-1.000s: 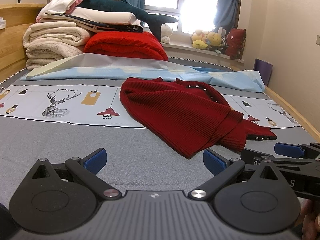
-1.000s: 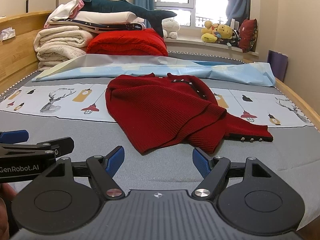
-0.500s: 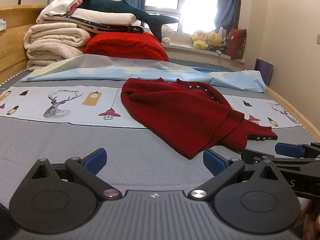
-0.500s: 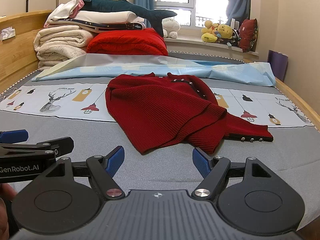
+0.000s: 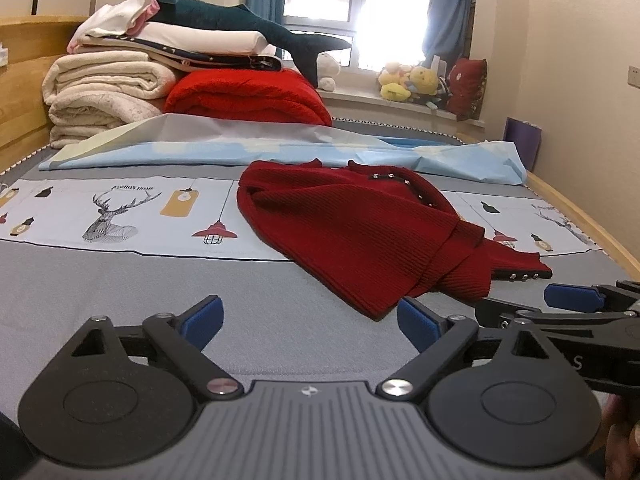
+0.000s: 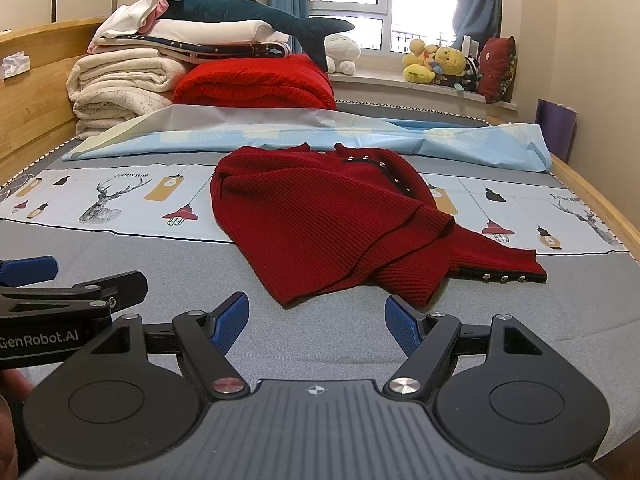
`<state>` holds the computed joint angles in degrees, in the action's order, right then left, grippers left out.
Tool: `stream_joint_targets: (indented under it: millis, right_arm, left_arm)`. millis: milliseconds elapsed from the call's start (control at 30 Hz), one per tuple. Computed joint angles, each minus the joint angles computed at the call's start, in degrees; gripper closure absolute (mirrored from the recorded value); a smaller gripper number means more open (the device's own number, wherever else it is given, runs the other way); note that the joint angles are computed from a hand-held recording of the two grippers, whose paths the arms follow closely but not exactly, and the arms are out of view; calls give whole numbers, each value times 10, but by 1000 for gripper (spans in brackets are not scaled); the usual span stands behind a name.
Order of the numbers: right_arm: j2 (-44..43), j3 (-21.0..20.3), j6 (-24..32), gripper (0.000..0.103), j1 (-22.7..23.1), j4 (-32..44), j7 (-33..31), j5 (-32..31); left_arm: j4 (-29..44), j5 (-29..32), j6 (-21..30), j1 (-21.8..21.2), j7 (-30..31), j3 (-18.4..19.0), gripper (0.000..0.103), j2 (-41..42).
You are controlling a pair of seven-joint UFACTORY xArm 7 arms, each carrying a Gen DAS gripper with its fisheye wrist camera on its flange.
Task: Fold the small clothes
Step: 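Reach both tools to the red sweater and grasp its hem edges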
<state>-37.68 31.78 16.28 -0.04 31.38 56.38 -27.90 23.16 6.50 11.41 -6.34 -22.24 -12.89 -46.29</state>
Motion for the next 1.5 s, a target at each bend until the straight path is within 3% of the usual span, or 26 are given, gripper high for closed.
stream_joint_targets:
  millis: [200,267,333,433,600,667,733,900,1033,1067,1133,1233,1300,1367,1400,1433,1500]
  right_arm:
    - [1,-1,-12,27,-1,-1,2,0]
    - [-8,2,-22,27,-13,-5,6,-4]
    - [-26,10,-42,27,-39,-9,22,-7]
    - [-37,0,-89,27,-85,-7,13,-11]
    - [-29,15,-199,27,-216,-8,-16,-11]
    - [-17,9,-216,27,-229,-21,-20,9]
    - [17,-31,-180,33,-181,-16,-48,44]
    - [34,-36,-219,41,-187,-15,-81,59]
    - [68,-131,-240,87,-93,-14,-148,75]
    - [70,-143,-246,91,-84,-16,-162,77]
    - [68,-154,-243,91,-74,-15,-183,85]
    - [67,-190,-226,90,-42,-19,-208,107]
    - [65,-205,-214,90,-32,-21,-216,129]
    - [63,-212,-202,89,-30,-23,-219,152]
    - [63,-211,-200,89,-34,-25,-222,161]
    - [62,-206,-198,89,-41,-25,-222,170]
    - [65,-196,-194,89,-57,-25,-226,187]
  left_arm:
    - [-2,2,-4,-1,1,1,21,1]
    - [-5,2,-10,-9,9,8,34,2]
    - [-8,-4,-12,-32,30,30,67,6]
    - [-7,-13,-1,-49,55,46,92,13]
    - [-7,-19,6,-54,84,48,94,33]
    - [6,-25,18,-57,93,54,94,53]
    - [27,-36,20,-65,105,65,94,85]
    - [122,-28,-19,-36,104,42,94,239]
    - [238,-39,0,-35,82,43,91,384]
    - [269,-49,9,-40,79,48,89,418]
    - [326,-58,31,-46,58,56,67,477]
    - [394,-69,54,-55,20,66,47,546]
    - [428,-87,81,-58,11,65,44,579]
    - [457,-85,106,-65,9,66,46,604]
    - [465,-57,109,-77,3,75,60,610]
    - [475,-38,117,-84,20,79,83,615]
    - [475,-54,119,-62,97,60,97,606]
